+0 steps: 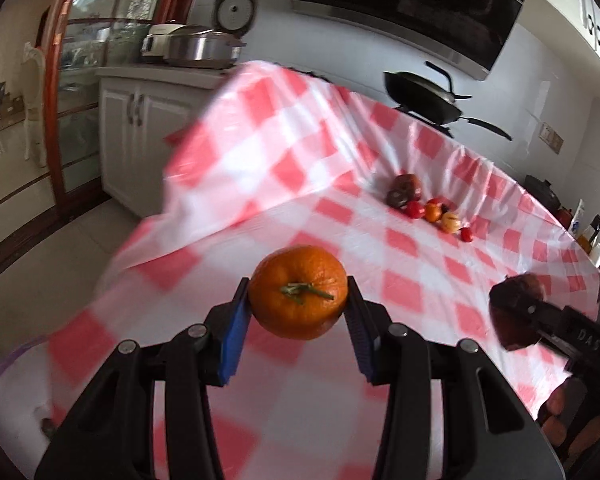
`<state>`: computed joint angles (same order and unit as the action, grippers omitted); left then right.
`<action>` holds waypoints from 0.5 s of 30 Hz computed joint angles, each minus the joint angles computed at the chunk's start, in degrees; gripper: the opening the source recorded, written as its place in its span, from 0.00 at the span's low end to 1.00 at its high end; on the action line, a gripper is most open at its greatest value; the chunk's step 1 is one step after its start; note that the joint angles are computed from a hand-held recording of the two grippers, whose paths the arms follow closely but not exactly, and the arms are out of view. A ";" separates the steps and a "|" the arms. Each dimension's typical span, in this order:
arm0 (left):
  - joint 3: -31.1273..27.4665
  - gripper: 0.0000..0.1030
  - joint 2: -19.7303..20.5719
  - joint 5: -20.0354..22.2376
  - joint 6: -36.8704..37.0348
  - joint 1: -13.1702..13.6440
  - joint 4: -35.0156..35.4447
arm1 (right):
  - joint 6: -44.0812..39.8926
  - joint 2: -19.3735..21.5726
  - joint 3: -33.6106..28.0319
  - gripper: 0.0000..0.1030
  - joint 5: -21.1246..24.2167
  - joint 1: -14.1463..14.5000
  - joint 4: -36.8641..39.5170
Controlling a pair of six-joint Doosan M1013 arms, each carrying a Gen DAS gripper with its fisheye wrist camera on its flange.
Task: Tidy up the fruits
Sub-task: 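Lift the apple and orange and carry both tools over the white box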
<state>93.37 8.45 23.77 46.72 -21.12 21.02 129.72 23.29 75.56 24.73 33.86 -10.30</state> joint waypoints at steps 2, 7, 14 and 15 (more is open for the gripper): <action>1.94 0.44 -1.49 0.32 -1.83 0.82 2.24 | -4.69 0.55 -0.90 0.56 0.94 1.17 2.54; 7.03 0.44 -5.60 1.63 -8.77 3.61 8.68 | -18.27 3.23 -4.57 0.56 4.85 4.00 9.94; 12.05 0.44 -9.28 5.51 -14.07 8.14 12.13 | -36.90 6.97 -9.34 0.56 11.03 8.50 18.03; 12.68 0.44 -9.61 5.81 -14.05 9.00 11.33 | -38.21 7.18 -9.64 0.56 11.54 8.90 18.27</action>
<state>106.06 -1.15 29.58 32.67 -12.12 32.35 91.51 30.47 65.92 36.26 42.76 7.98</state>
